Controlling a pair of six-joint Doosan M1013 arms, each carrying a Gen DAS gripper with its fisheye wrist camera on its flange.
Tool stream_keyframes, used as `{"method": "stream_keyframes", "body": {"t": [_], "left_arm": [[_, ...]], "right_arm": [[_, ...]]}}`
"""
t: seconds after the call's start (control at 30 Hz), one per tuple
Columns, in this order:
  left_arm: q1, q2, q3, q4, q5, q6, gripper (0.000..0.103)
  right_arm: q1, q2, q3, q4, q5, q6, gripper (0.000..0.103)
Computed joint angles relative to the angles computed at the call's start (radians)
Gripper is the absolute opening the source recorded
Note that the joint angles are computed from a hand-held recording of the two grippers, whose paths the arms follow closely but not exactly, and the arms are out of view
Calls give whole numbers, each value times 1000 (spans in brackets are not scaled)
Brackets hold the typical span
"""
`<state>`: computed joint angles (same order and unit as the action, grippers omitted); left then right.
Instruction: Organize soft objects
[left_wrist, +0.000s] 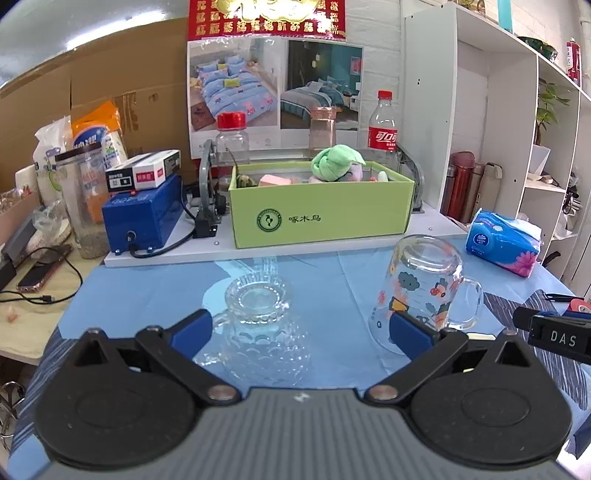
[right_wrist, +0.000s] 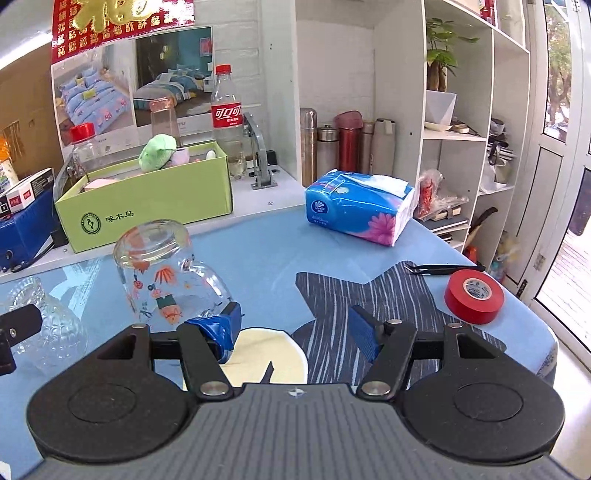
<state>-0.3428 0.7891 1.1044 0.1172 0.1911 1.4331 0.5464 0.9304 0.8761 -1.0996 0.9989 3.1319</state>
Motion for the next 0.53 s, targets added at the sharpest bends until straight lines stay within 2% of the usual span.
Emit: {"method": "stream_keyframes", "body": {"t": [0.2, 0.37, 0.47, 0.53], "left_arm": [[0, 0, 0, -36, 3, 29, 101], [5, -1, 7, -224, -15, 224, 101], [3, -2, 11, -192, -27, 199, 101], [3, -2, 8, -213, -21, 221, 101]], "right_arm": [[1, 1, 0, 3, -11, -2, 50], [1, 8, -14, 20, -1, -22, 50], [1, 8, -14, 23, -2, -26, 50], [1, 9, -15, 24, -3, -28, 50]]}}
